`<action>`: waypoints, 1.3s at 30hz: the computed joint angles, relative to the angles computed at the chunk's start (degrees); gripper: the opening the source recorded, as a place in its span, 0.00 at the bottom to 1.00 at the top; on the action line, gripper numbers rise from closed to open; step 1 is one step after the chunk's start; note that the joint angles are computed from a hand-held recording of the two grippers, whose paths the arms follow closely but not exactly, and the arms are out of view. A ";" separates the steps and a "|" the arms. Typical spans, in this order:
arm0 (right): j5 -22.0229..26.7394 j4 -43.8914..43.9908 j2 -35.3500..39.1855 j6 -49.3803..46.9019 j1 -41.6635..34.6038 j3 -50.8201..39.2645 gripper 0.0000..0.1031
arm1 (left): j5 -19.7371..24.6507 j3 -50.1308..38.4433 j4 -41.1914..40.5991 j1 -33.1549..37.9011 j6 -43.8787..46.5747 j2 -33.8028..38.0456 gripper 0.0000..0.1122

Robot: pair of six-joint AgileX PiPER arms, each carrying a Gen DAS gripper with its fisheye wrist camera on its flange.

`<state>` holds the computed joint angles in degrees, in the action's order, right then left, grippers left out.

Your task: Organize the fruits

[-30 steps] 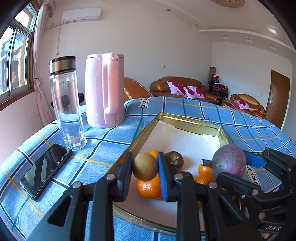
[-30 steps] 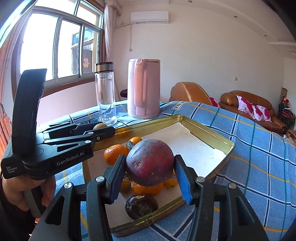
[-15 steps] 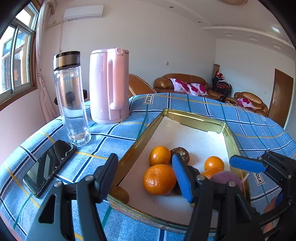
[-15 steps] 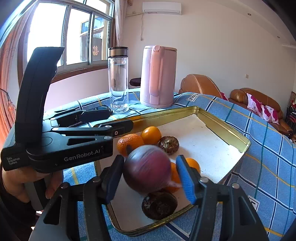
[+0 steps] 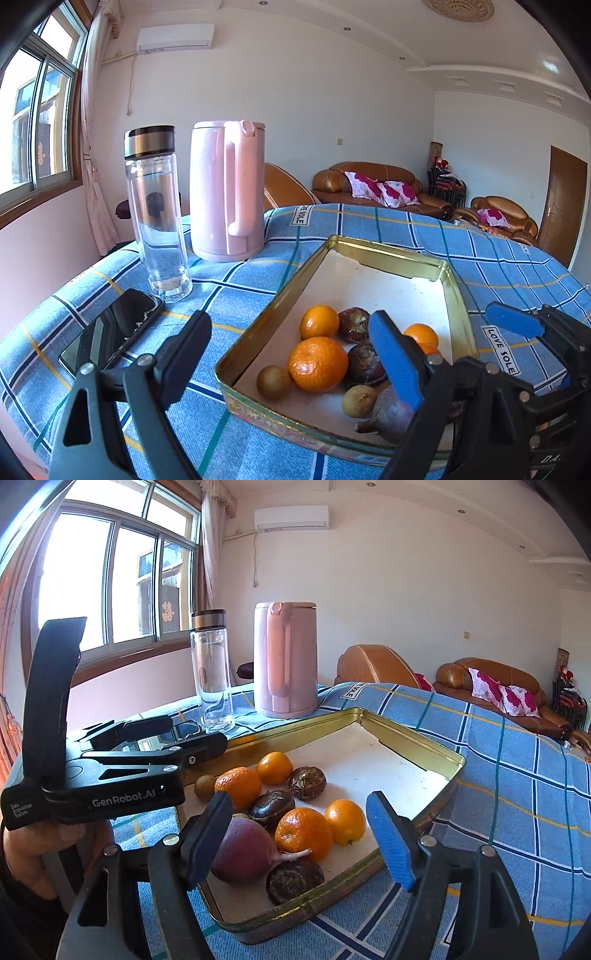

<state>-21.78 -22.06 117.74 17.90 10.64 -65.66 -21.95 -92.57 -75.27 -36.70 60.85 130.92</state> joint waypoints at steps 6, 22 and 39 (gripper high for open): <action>-3.04 8.58 -2.40 -6.08 -0.55 3.82 0.77 | -1.61 1.94 4.62 -1.33 -3.98 -1.42 0.84; -8.61 19.02 -7.76 -13.77 -1.21 11.10 0.83 | -3.74 4.28 7.44 -3.89 -5.68 -2.97 0.89; -11.13 19.49 -9.91 -13.68 -2.00 14.36 0.84 | -4.62 5.25 6.99 -5.20 -4.97 -3.82 0.90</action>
